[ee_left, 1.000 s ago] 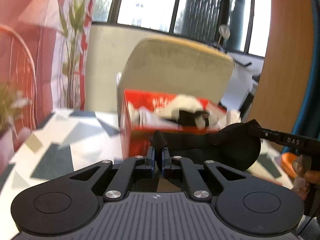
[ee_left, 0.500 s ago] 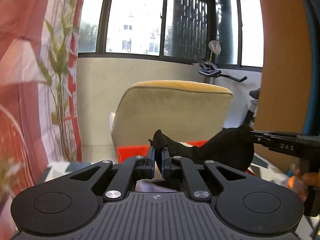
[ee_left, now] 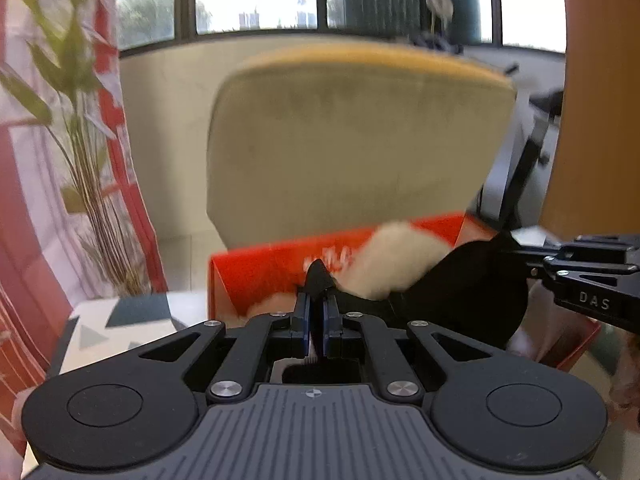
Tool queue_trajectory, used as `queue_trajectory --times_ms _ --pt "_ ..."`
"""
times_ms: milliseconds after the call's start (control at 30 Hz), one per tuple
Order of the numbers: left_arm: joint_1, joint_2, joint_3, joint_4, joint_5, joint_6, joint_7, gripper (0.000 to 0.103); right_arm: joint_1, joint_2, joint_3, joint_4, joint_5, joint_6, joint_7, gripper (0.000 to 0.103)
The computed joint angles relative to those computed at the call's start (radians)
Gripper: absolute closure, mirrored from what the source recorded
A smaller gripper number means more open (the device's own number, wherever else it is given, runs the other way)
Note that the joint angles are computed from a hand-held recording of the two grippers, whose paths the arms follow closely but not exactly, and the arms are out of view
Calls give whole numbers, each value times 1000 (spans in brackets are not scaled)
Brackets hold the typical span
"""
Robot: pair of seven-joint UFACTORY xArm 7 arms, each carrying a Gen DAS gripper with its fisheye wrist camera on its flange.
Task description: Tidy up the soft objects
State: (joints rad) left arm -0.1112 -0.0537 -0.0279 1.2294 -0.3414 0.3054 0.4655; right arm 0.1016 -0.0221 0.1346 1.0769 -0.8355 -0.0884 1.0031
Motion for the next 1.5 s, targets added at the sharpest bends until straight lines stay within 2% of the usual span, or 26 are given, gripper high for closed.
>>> queue_trajectory --times_ms 100,133,200,400,433,467,533,600,633,700,733,800,867,933,1100,1267,1433,1500 --pt "6 20 1 14 8 34 -19 96 14 24 -15 2 -45 12 44 97" --pt "8 26 1 22 7 45 -16 96 22 27 -26 -4 -30 9 48 97" --pt "11 31 -2 25 -10 53 2 96 38 32 -39 -20 59 5 -15 97" --pt "20 46 -8 41 -23 68 29 93 79 32 -75 -32 124 24 -79 96" --pt "21 42 -8 37 -27 62 40 82 80 28 -76 -25 87 43 -43 95" --pt "22 54 -7 53 -27 66 46 54 80 24 -73 -12 29 75 15 90" --pt "25 40 -8 42 -37 53 49 20 75 13 -61 -7 2 106 46 83" --pt "24 20 -6 24 -68 28 74 14 65 -4 -47 -8 -26 125 71 70" --pt "25 11 -5 18 -51 22 57 11 58 -12 -37 -6 -50 137 95 64" --pt "28 -8 -1 9 -17 18 6 3 40 -34 -21 -12 -82 142 138 39" --pt "27 -20 4 4 -30 20 1 0 32 -46 -12 -18 -82 138 145 35" --pt "22 -44 15 -2 -52 33 -2 0 43 -71 -15 -44 35 125 43 14" --pt "23 -70 19 -10 -32 54 -33 0 42 -102 -6 -66 101 118 -10 1" --pt "19 -97 26 -27 -28 64 -51 0 33 -135 11 -82 132 124 -39 1" --pt "24 -166 25 -63 50 111 -143 0 96 -201 -9 -121 341 164 -193 0" --pt "57 -247 -14 -142 213 49 -258 0 17 -257 90 -133 381 225 -189 0" --pt "30 -304 4 -187 249 29 -275 0 -12 -307 139 -149 424 262 -223 0" --pt "40 -325 -5 -200 271 27 -305 0 -18 -328 152 -157 438 269 -231 0"
